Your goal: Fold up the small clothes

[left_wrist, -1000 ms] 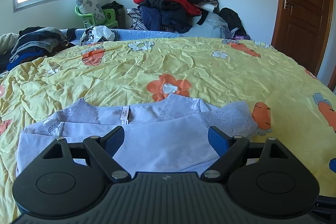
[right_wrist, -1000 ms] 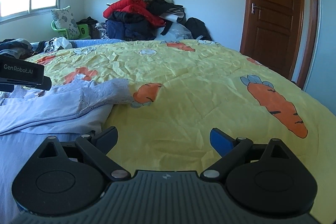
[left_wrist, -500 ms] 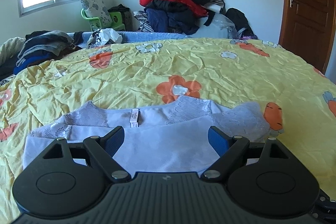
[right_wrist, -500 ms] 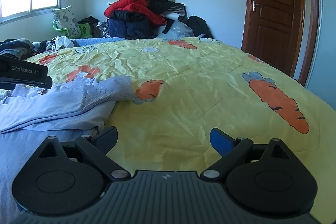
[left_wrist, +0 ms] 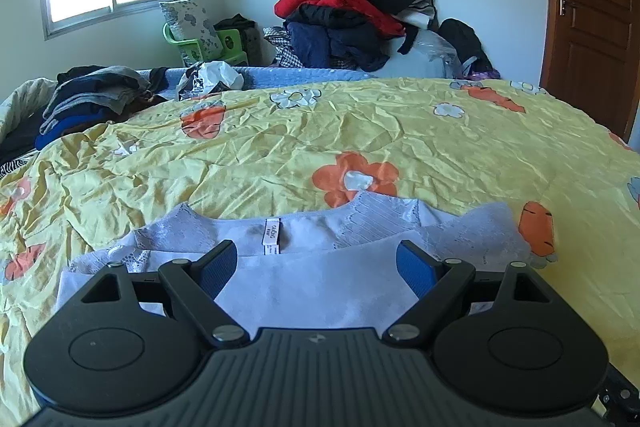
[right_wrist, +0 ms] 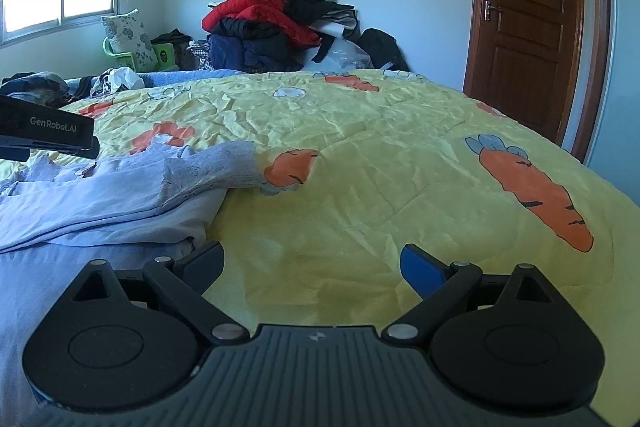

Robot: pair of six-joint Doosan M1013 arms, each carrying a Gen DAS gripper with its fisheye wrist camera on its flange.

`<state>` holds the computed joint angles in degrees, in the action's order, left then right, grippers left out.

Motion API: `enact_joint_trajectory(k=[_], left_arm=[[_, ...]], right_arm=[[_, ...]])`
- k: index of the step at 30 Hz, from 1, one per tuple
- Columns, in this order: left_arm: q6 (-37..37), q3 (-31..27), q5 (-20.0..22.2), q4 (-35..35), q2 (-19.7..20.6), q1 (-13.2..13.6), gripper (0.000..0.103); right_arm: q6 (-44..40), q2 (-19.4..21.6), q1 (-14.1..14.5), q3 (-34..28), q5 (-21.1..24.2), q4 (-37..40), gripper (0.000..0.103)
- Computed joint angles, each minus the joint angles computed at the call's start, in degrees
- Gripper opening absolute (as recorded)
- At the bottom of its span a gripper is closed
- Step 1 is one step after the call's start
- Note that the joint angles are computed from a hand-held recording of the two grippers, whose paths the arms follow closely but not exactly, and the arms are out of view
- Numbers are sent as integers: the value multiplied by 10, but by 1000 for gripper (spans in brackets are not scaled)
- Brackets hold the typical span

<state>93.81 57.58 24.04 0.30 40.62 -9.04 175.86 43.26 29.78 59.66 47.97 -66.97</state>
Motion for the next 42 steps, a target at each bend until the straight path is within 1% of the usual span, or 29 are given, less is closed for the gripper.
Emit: enact_joint_trajectory(k=[25, 42], left_arm=[[-28, -12, 9, 33, 7, 2, 88], [-45, -5, 10, 55, 3, 5, 88]], right_arm=[[-3, 2, 2, -2, -3, 5, 96], [0, -2, 5, 4, -13, -7, 96]])
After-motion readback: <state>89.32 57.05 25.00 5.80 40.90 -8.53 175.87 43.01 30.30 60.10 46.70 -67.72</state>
